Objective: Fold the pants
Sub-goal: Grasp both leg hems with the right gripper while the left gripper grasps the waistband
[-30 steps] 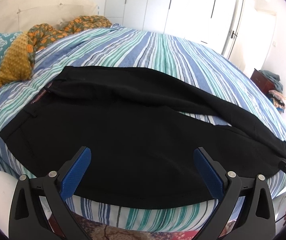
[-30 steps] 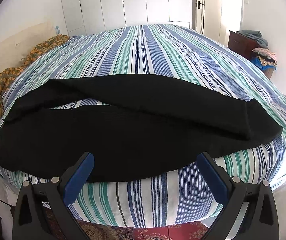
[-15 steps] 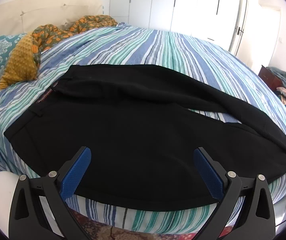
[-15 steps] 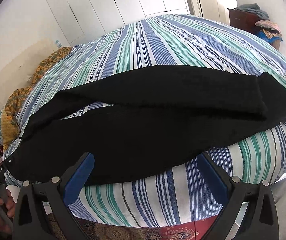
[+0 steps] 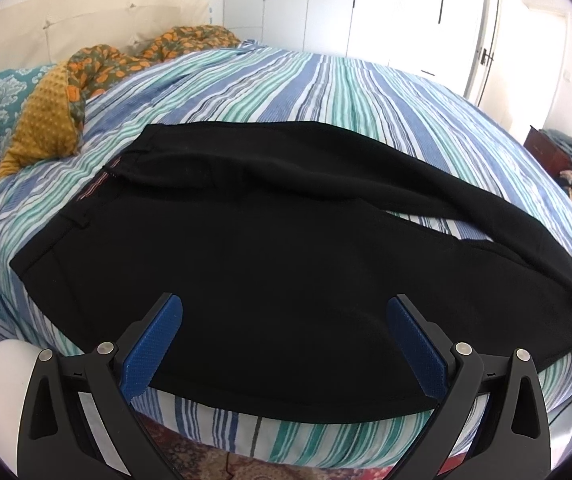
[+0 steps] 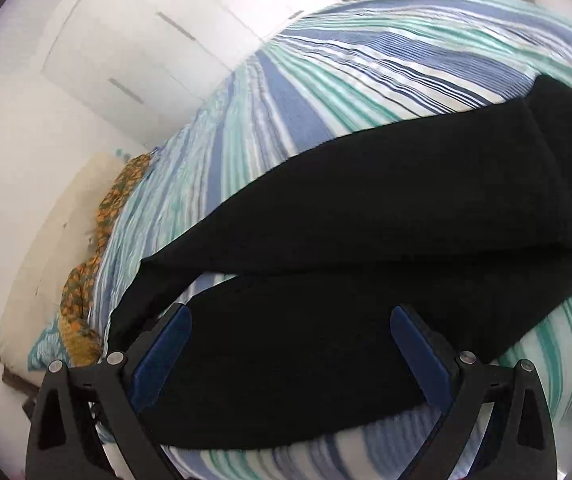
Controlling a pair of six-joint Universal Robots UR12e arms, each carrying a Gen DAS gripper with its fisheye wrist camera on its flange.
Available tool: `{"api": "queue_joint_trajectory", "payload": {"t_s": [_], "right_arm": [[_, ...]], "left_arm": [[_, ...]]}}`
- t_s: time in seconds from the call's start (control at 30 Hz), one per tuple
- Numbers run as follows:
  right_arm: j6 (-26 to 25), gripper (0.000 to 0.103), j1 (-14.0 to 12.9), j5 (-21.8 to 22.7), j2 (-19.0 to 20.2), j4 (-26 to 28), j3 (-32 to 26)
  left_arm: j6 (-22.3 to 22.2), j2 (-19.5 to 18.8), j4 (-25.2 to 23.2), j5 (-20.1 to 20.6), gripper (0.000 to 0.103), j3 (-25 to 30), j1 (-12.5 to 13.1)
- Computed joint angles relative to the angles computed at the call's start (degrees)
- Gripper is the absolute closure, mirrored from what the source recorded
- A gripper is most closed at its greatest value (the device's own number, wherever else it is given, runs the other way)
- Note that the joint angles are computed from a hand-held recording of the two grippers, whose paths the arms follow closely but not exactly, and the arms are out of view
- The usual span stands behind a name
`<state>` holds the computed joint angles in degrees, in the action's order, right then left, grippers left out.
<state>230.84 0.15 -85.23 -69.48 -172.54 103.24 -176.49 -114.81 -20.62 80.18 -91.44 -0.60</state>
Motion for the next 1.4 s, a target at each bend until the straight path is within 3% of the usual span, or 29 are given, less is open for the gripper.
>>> {"api": "queue_joint_trajectory", "payload": {"t_s": [0.07, 0.13, 0.2, 0.27, 0.37, 0.47, 0.53, 0.67, 0.73, 0.83, 0.9, 0.97, 1.03, 1.1, 1.23, 1.33, 1.4], "right_arm": [[6.01, 0.027, -1.13, -2.23, 0.24, -0.95, 0.69], [10.96, 0.033, -1.78, -4.21, 0.41, -2.82, 1.21], [13.22, 0.050, -2.03, -5.25, 0.56, -0.18, 0.42], [13.37, 0.060, -1.67, -7.42, 0.64, 4.27, -0.97], [13.51, 0.056, -1.74, -5.52, 0.25, 5.32, -1.53], [18.03, 0.038, -2.78, 0.50, 0.12, -2.99, 0.69], [22.98, 0.038, -4.30, 4.85, 0.41, -7.96, 2.37], [28.51, 0.049, -6.22, 6.05, 0.14, -6.44, 3.41], [26.24, 0.049, -6.05, 3.70, -0.18, -4.79, 2.83], [20.01, 0.063, -5.12, 0.93, -0.46, 1.74, 0.66], [15.54, 0.091, -4.07, -3.15, -0.67, 6.11, -0.91], [11.25, 0.097, -3.10, -7.40, -0.99, 7.89, -1.86], [7.94, 0.097, -2.69, -8.34, -1.57, 7.16, -2.28], [4.12, 0.098, -2.36, -7.93, -2.33, 4.87, -2.68], [-5.92, 0.098, -1.70, -6.29, -4.63, 1.17, -3.10], [-10.04, 0.098, -1.07, -3.82, -6.37, -1.06, -3.08], [-12.13, 0.098, -0.24, -3.03, -7.72, -3.13, -2.30]], "left_arm": [[0.20, 0.05, -0.23, 0.45, 0.001, -0.04, 0.02], [0.09, -0.06, -1.60, 0.14, 0.001, 0.29, 0.08], [0.38, -0.32, -3.71, -0.15, 0.001, 0.96, -0.02], [1.35, -0.37, -4.40, 0.24, 0.001, 1.14, -0.35], [3.57, -0.09, -3.51, 1.00, 0.001, 0.62, -0.91], [5.09, -0.01, -3.68, 1.06, 0.001, 0.44, -1.26], [5.72, -0.12, -4.60, 1.10, 0.001, 0.62, -1.48], [6.07, -0.10, -4.12, 1.24, 0.001, 0.68, -1.65], [5.77, 0.02, -3.80, 1.08, 0.001, 0.53, -1.50], [5.05, -0.11, -5.66, 0.86, 0.001, 0.97, -1.26], [4.45, -0.26, -7.33, 0.72, 0.001, 1.54, -1.13], [3.71, -0.48, -9.87, -1.00, 0.001, 2.83, -0.67], [2.69, -1.34, -11.95, -5.53, 0.001, 5.31, 0.32], [1.23, -3.27, -15.29, -9.64, 0.001, 9.69, 1.10], [-5.67, -12.01, -30.49, -23.64, 0.001, 26.21, 2.79], [-11.42, -19.33, -38.31, -26.98, 0.001, 38.69, 2.66], [-14.18, -23.34, -42.77, -26.43, 0.001, 45.49, 2.24]]}}
